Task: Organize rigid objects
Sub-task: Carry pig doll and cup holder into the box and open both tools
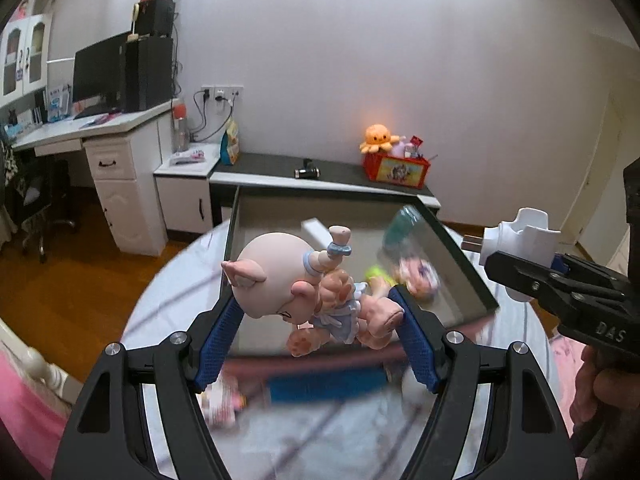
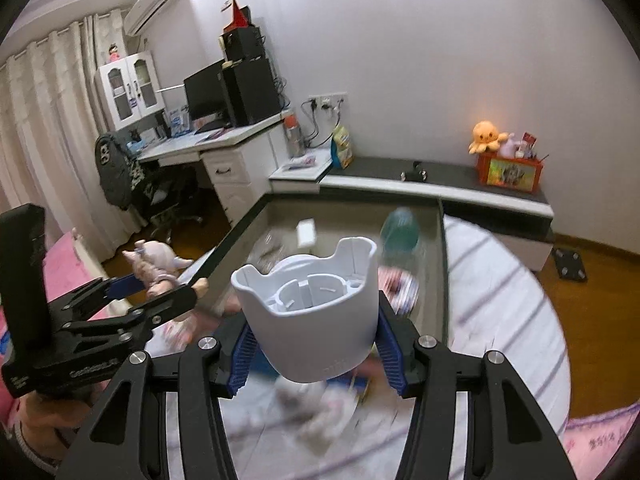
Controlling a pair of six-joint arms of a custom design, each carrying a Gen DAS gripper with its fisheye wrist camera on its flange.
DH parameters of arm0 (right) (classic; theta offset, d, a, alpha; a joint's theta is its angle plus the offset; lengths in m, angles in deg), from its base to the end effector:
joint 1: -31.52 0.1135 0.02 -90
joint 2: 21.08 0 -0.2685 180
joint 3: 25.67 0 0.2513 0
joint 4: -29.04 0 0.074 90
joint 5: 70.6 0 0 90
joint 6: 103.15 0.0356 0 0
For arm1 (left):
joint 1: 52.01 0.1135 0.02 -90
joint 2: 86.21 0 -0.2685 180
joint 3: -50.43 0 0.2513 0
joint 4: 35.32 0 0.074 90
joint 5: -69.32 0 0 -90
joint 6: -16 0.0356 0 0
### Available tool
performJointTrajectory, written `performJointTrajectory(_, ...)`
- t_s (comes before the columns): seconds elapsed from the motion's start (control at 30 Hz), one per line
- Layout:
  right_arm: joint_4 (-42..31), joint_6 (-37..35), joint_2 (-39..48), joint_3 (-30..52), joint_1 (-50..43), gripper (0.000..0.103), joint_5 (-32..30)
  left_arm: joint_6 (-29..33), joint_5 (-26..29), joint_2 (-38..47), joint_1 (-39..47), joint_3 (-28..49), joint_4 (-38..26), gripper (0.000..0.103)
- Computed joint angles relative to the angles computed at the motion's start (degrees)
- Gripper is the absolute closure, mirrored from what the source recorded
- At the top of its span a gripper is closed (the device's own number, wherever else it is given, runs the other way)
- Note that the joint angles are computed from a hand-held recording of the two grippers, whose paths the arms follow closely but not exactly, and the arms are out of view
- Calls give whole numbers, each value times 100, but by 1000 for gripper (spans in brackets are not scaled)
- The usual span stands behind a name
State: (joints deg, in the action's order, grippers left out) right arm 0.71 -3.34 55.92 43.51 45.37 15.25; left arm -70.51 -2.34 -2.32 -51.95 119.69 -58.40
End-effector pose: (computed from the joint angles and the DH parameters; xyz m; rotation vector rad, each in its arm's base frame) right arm 0.2877 0.0736 0.2763 -0.1189 2.2140 0.3094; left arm 0.3199 -0.0109 0.2511 0.2403 2.1957 -0.3218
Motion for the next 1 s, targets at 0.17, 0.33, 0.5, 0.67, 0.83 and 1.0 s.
performJointTrajectory(0.17, 183, -25, 885, 649, -240, 49, -152, -150, -69, 840, -138, 784, 55, 28)
performJointTrajectory(0.33, 232, 9, 1569, 1068, -362, 49, -310, -197, -204, 1634, -272, 1372, 27, 28)
performJointTrajectory(0.5, 256, 11, 2017, 1266, -419, 49, -363, -235, -324, 2062, -394, 1626, 20, 28)
performJointTrajectory(0.67, 217, -28, 2221, 1385, -430, 49, -356, -50, -508, 2393, -518, 1906, -181, 27)
performJointTrajectory(0.83, 317, 76, 2164, 1304, -457, 18, -310, -76, -709, 2161, -573, 1668, 43, 3)
performJointTrajectory(1.0, 338, 270, 1880, 1090, -511, 7, -266, -99, -744, 1694, -468, 1234, 257, 1)
